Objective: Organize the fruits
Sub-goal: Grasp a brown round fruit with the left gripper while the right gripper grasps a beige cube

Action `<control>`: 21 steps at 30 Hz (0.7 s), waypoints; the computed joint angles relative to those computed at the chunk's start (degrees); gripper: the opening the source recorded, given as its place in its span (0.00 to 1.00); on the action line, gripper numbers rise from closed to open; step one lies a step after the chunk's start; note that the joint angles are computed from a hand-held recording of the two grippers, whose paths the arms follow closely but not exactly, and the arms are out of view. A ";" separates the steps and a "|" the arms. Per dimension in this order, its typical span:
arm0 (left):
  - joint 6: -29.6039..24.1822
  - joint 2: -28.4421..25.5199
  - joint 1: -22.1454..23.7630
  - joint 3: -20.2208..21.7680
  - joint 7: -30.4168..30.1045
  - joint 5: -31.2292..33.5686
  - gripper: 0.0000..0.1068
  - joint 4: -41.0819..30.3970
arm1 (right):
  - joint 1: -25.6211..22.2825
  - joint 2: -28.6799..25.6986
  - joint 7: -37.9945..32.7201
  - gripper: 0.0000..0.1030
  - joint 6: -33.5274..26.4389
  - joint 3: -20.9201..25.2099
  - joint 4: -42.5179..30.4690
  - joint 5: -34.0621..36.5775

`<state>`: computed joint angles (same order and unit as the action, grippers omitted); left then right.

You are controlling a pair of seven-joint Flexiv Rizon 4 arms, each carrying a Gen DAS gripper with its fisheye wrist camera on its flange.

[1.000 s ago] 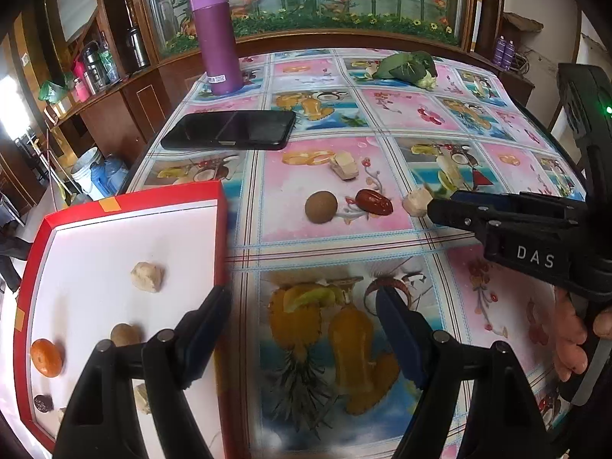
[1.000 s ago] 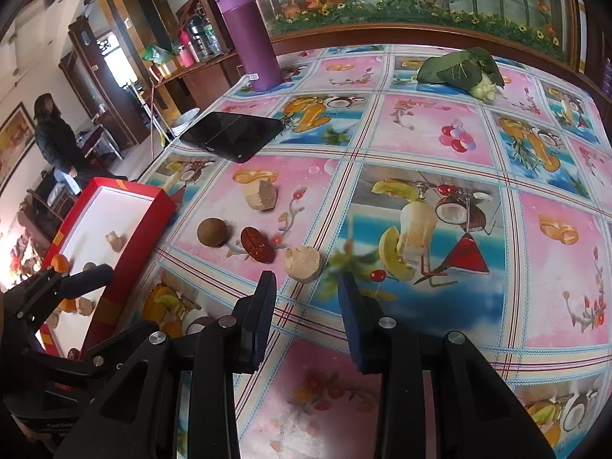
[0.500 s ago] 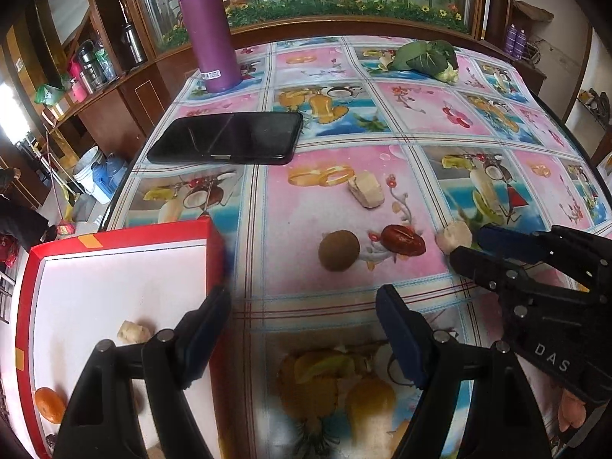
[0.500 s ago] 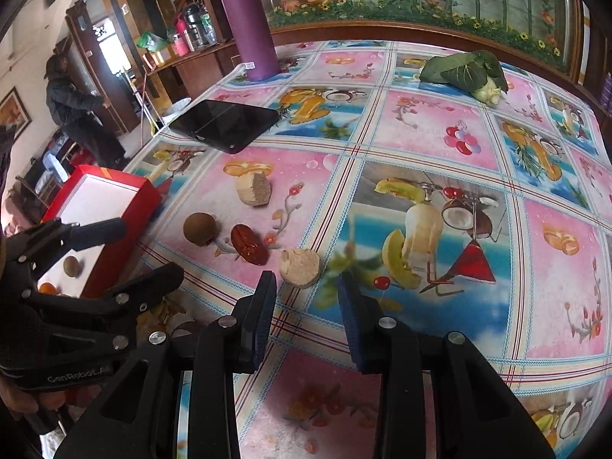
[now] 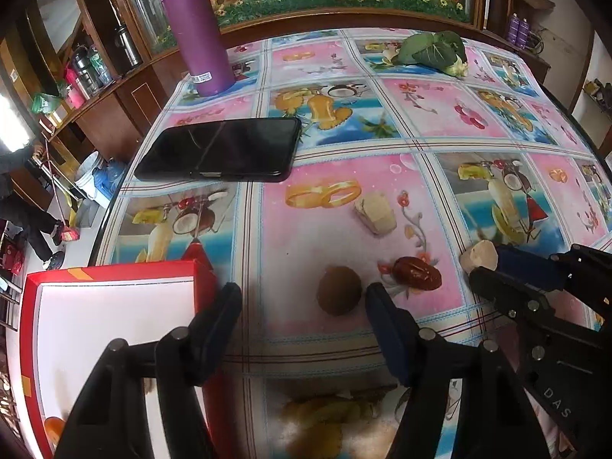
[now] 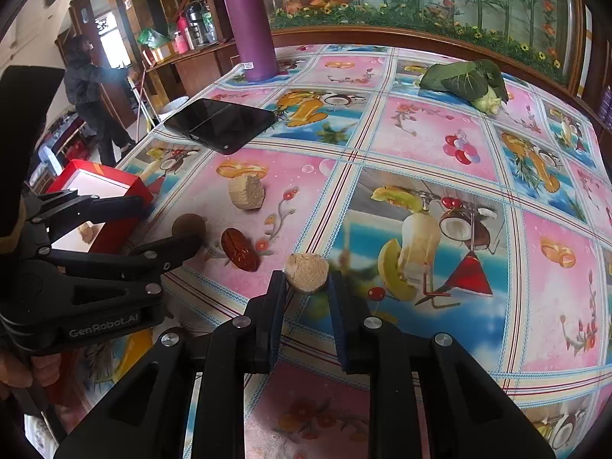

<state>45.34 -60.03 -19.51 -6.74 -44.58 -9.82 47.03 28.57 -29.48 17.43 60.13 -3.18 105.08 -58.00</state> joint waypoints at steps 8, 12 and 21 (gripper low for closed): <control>-2.98 -1.55 -0.21 -0.52 -0.29 -0.83 0.46 -2.78 | -0.13 0.28 0.86 0.21 0.52 0.06 0.43 -0.14; -2.58 -0.79 0.14 -1.48 1.08 -1.63 0.34 -1.09 | -0.17 0.44 1.25 0.21 0.68 0.08 0.61 -0.08; 3.91 2.95 0.94 -2.59 1.59 -2.85 0.25 6.68 | -0.26 1.36 4.25 0.21 0.70 -0.24 1.52 -2.64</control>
<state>49.25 -57.09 -18.57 -9.33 -43.00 -12.67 53.71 28.31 -28.12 21.68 60.83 -3.42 106.60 -60.64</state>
